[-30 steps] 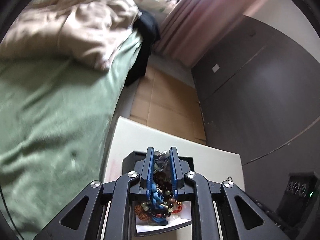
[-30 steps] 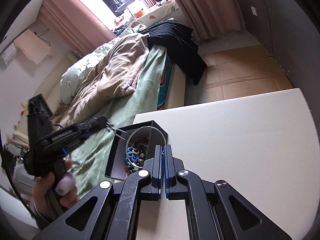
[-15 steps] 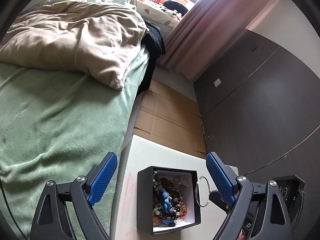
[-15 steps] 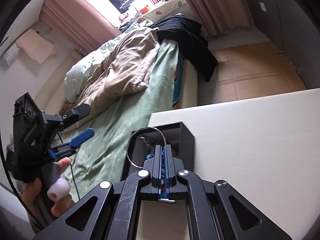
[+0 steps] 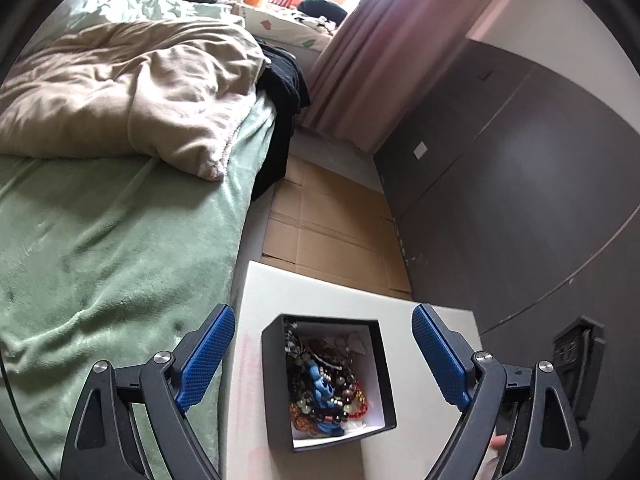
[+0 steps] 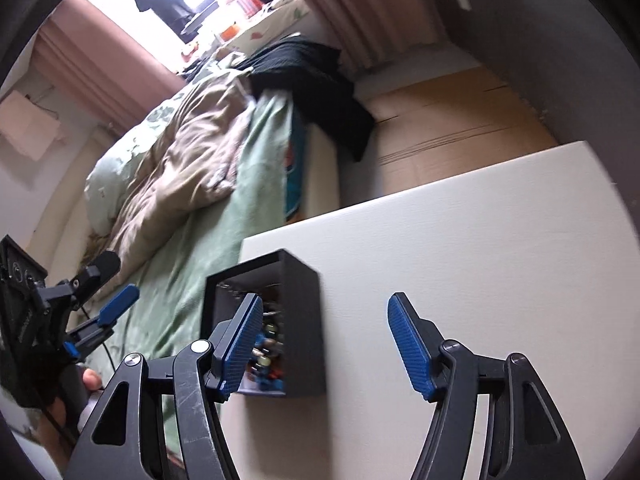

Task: Organize jewelry

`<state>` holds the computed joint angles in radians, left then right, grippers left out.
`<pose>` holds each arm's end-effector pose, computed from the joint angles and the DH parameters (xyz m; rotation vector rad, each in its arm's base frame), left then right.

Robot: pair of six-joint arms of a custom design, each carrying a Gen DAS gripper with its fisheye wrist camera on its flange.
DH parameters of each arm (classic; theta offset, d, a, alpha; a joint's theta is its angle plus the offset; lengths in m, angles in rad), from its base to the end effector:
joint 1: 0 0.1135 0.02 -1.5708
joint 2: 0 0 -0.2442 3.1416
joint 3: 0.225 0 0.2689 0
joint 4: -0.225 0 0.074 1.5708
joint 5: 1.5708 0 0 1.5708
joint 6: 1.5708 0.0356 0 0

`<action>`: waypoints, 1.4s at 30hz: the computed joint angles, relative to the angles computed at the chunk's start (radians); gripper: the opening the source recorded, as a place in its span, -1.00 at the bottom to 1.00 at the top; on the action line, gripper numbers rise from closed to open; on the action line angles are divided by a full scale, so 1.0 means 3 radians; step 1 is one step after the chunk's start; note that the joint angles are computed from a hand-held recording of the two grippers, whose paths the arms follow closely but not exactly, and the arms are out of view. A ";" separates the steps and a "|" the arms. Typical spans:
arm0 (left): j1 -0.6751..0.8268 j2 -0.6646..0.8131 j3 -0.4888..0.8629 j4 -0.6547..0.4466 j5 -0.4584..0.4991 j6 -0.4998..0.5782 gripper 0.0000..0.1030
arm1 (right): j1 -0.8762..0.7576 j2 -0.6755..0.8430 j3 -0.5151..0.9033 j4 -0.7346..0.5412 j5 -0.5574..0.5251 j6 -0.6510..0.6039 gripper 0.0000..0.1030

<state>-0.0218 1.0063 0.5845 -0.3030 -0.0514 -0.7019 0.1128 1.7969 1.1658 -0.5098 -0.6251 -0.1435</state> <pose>0.2351 -0.0033 0.1946 -0.7972 2.1731 -0.3132 0.3600 0.0617 0.1518 -0.5119 2.5437 0.8276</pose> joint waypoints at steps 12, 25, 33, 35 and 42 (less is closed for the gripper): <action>-0.0955 -0.0100 0.0150 -0.0406 -0.0891 -0.0339 0.75 | -0.0545 -0.0609 -0.0232 -0.0207 0.0111 -0.0406 0.28; -0.1894 -0.0063 0.0111 -0.0526 -0.1544 -0.0676 0.86 | -0.0999 -0.1361 -0.0742 -0.0151 -0.0040 -0.0650 0.59; -0.2215 0.0018 0.0213 -0.0647 -0.2012 -0.0713 0.99 | -0.1188 -0.1499 -0.0863 -0.0211 0.0244 -0.0826 0.62; -0.2256 0.0038 0.0234 -0.0683 -0.2098 -0.0724 0.99 | -0.1195 -0.1523 -0.0871 -0.0236 0.0282 -0.0869 0.86; -0.2352 0.0106 0.0283 -0.0741 -0.2186 -0.0643 0.99 | -0.1288 -0.1626 -0.0884 -0.0266 0.0223 -0.1010 1.00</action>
